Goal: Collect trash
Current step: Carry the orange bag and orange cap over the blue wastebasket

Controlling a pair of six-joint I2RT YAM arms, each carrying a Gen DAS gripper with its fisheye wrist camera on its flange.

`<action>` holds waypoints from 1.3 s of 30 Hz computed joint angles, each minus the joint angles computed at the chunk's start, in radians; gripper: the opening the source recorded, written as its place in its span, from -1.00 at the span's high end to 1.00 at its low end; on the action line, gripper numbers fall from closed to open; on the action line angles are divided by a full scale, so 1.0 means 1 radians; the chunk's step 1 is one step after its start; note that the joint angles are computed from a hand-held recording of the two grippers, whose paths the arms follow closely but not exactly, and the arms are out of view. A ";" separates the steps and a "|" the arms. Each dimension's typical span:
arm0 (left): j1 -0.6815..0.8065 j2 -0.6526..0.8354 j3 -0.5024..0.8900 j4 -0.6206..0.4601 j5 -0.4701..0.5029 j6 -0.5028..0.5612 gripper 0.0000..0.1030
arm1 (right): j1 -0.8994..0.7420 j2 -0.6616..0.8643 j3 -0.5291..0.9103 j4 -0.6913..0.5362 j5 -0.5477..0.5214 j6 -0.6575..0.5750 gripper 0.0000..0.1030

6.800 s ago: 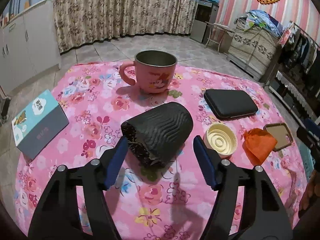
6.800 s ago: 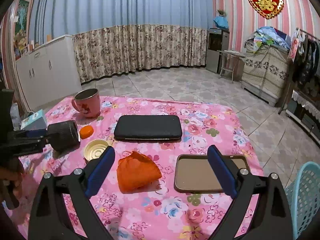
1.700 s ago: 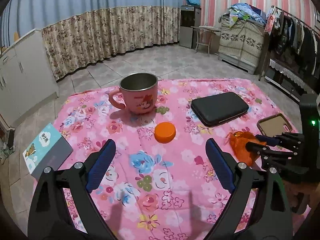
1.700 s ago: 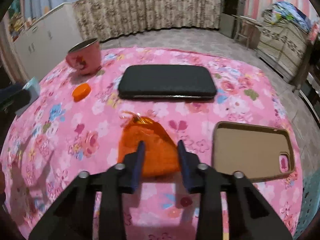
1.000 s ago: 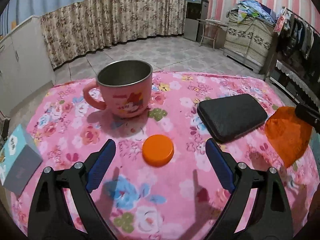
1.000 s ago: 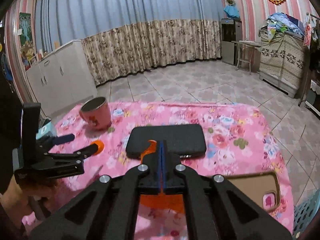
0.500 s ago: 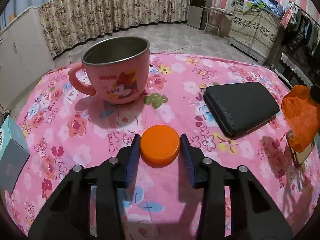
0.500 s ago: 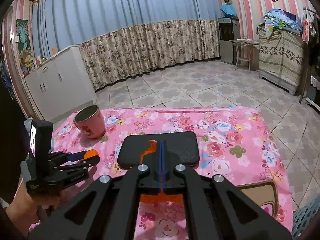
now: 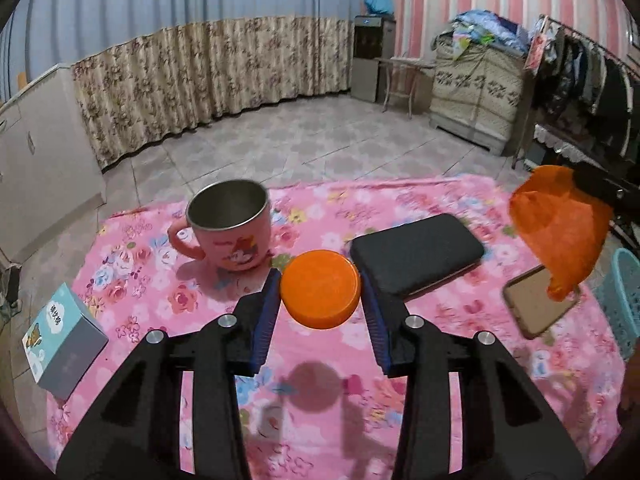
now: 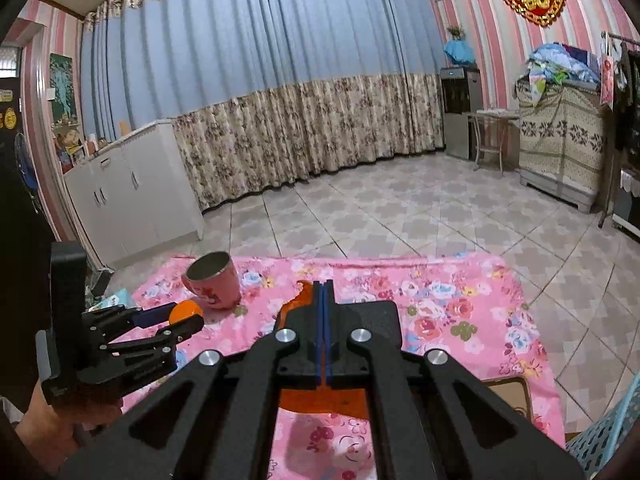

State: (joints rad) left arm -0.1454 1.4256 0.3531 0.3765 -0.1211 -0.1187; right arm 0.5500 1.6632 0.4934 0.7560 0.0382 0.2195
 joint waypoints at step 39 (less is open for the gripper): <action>-0.935 0.626 0.916 -0.212 -0.212 -0.312 0.24 | -1.671 -0.548 -0.153 -0.455 -0.955 -0.327 1.00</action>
